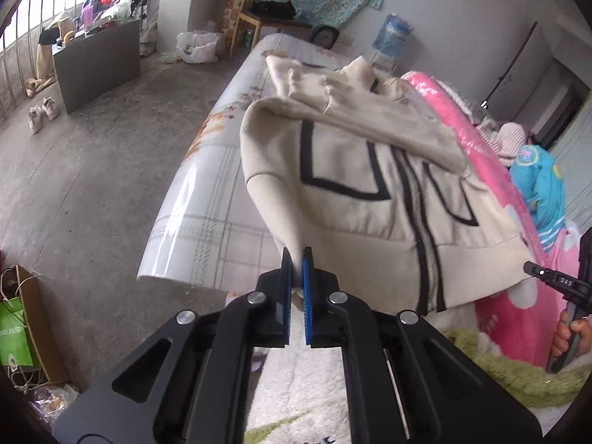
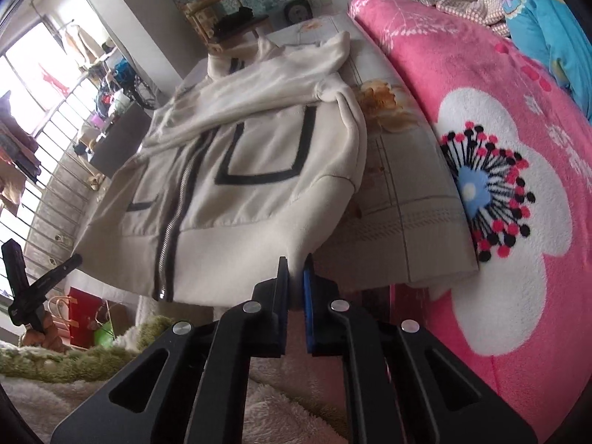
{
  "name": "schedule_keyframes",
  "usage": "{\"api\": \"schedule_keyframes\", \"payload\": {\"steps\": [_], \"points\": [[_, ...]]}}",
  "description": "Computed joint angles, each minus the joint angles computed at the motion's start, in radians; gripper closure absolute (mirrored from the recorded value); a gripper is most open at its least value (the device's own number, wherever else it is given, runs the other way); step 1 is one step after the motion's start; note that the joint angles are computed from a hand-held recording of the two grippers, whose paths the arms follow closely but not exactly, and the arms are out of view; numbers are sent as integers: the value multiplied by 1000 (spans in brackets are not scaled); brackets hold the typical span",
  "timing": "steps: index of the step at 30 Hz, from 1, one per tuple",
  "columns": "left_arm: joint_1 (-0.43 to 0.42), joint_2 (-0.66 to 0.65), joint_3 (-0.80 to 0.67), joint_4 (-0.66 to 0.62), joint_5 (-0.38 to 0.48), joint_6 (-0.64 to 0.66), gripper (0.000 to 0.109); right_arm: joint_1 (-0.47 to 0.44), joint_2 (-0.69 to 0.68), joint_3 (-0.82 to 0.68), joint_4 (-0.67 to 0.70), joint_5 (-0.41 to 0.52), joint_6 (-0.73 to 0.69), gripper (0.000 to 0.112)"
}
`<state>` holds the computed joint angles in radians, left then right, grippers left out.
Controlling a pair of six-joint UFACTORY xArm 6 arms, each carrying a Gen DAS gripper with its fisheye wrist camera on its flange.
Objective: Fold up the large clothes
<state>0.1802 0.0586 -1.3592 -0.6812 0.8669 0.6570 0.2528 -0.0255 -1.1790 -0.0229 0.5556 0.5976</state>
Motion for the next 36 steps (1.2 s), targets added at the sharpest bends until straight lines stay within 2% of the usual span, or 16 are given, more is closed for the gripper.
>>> {"api": "schedule_keyframes", "payload": {"steps": [4, 8, 11, 16, 18, 19, 21, 22, 24, 26, 29, 31, 34, 36], "points": [[-33, 62, -92, -61, -69, 32, 104, -10, 49, -89, -72, -29, 10, 105], [-64, 215, -281, -10, -96, -76, 104, -39, 152, -225, -99, -54, -4, 105], [-74, 357, -466, 66, -75, -174, 104, -66, 260, -364, -88, -50, -17, 105], [-83, 646, -868, 178, 59, -339, 103, -111, 471, -611, 5, -12, -70, 105], [-92, 743, -991, 201, 68, -377, 97, -128, 555, -688, 50, -26, -74, 104], [-96, 786, -1048, 225, 75, -401, 94, -134, 591, -716, 26, -35, -44, 98], [-103, 797, -1046, 283, 40, -448, 77, -140, 644, -767, -49, -10, 19, 79], [-98, 776, -1009, 257, 22, -438, 76, -141, 650, -773, -85, 14, 55, 68], [-82, 707, -898, 174, -12, -375, 69, -145, 595, -673, -44, -57, 45, 67], [-73, 631, -774, 157, -60, -321, 66, -145, 514, -544, -40, -129, 42, 56], [-56, 573, -674, 182, -50, -300, 66, -146, 407, -396, -112, -162, 77, 55], [-51, 557, -636, 194, -36, -296, 66, -145, 373, -343, -77, -154, 30, 55], [-51, 551, -600, 192, -45, -301, 66, -136, 383, -344, -60, -92, -23, 55], [-57, 549, -585, 189, -65, -306, 66, -125, 394, -354, -70, -81, -47, 55]]}}
